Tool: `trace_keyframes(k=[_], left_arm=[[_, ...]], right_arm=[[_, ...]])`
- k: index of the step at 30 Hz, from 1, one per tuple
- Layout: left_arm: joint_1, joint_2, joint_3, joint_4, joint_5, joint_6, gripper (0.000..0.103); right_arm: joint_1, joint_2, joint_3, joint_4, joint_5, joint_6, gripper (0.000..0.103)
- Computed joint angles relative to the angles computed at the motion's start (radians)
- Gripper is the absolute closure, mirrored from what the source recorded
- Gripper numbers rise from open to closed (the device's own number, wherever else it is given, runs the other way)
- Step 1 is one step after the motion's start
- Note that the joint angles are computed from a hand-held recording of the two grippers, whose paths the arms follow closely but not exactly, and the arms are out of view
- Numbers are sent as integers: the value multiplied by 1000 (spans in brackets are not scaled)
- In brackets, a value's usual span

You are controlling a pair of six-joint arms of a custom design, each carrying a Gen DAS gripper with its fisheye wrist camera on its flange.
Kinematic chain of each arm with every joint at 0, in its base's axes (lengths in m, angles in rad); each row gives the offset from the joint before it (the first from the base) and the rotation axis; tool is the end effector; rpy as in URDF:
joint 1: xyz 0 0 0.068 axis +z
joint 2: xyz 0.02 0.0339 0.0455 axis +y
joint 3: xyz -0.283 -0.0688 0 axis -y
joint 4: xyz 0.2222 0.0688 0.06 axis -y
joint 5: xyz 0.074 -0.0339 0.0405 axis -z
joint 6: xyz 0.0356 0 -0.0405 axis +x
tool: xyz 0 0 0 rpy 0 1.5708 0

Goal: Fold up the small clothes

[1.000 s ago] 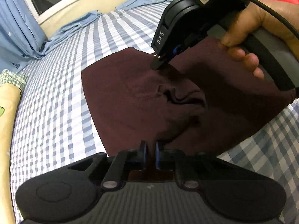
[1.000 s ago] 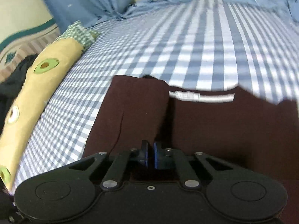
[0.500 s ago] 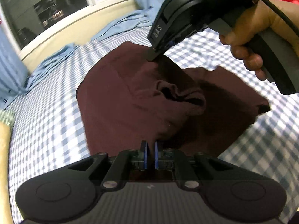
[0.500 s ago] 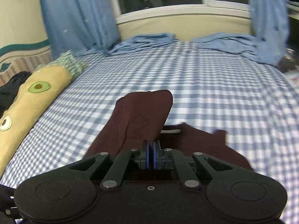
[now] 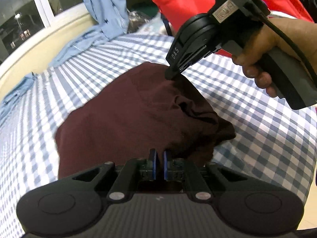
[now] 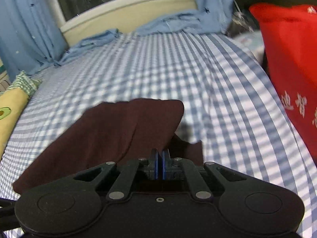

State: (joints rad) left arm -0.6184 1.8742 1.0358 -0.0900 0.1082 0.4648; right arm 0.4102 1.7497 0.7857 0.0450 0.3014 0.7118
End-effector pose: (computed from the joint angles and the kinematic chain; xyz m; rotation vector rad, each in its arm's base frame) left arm 0.2938 -0.2137 0.1709 1.3285 2.1208 -0.1990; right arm 0.2902 0.1147 0.1578 0.4891 2.3872 0.1247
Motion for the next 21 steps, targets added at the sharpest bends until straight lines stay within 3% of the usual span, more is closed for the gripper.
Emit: trace_keyframes(k=[4,10,12,14,16,19,21], left_arm=[[-8,68,89,-96,-3,-74,98],[-20,-33,44,-91,44,-153,94],[-11,-72,22,-86,47,-182,74],[-6,-124,-30,-53,7,-199,61],[-15,-164,-92,-11,-65,-186,58],[-4,-198,-150,11,-168,-172,46],[24,-178,-155,-2,-193,-184,45]], right_arm=[[-51,62,-34,55,-67,-21,100],[-77,115,-46,111,-90,-67,100],[-91,128,-42,122,-95,-86,100],[-109,144,-28,121,-107,-111,100],[-117,156,-19,122,-113,-130,99],[-114,173,-7,106,-119,-127,88],[-98,170,-11,95,-93,-108,68]])
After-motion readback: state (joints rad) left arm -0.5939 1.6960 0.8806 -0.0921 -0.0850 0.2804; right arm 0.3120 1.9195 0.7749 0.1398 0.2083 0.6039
